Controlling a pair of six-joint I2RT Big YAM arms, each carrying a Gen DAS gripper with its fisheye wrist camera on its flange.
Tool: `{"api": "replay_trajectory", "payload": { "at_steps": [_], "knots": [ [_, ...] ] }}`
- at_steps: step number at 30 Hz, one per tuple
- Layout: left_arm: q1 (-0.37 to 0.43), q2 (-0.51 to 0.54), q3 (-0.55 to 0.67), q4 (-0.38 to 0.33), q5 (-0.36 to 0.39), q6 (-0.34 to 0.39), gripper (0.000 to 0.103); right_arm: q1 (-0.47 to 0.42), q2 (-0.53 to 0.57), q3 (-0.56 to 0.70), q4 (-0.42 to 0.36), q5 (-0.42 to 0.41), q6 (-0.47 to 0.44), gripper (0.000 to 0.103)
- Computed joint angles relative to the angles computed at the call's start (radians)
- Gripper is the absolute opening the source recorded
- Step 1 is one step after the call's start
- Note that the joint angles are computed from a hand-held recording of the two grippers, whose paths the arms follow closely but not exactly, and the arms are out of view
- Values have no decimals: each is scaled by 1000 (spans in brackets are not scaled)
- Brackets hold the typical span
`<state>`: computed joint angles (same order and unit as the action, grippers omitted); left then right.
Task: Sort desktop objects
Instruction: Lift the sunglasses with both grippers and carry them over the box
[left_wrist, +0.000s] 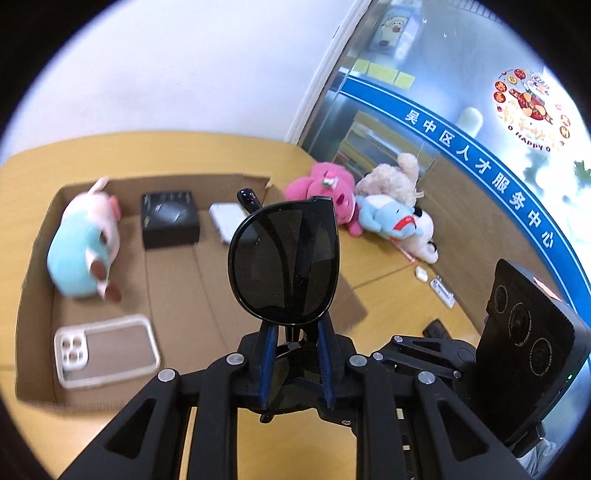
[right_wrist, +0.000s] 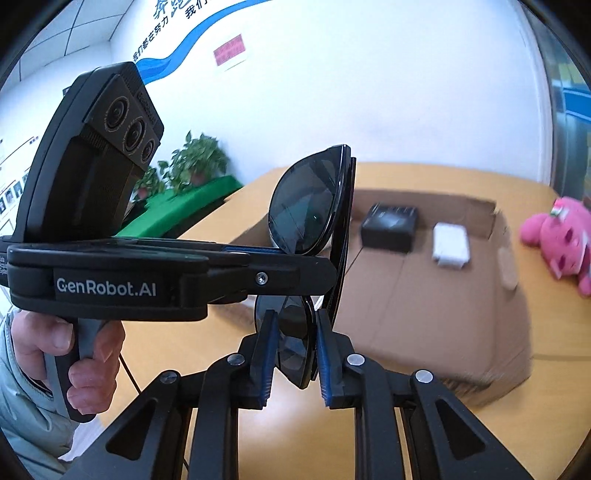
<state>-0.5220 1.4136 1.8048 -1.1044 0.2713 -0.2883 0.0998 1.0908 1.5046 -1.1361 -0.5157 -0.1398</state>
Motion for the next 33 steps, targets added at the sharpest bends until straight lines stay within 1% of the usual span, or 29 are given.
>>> {"api": "replay_trajectory", "payload": {
  "at_steps": [5,9,14,18,21,22,25,29,33],
  "knots": [
    [45,86,107,-21,62,16,20,-21,119,139,-44,-8,-9,18],
    [93,167,194,-42,120,7,20,-18,218,247,-78,-4,2,17],
    [128,259,298,-97,140,1,20,-13,356,382,-146,-25,24,17],
    [154,318,349,-133,164,-11,20,4,443,463,-196,-14,25,17],
    [174,358,374,-164,186,-18,20,9,509,520,-249,-29,31,17],
    [182,377,384,-184,201,-21,20,10,534,541,-273,-38,34,17],
    [197,415,392,-208,218,-39,20,8,610,598,-344,-64,43,17],
    [203,473,420,-259,215,-49,20,14,714,682,-440,-47,25,17],
    [207,528,464,-330,222,-37,20,22,777,732,-523,-20,14,17]
  ]
}}
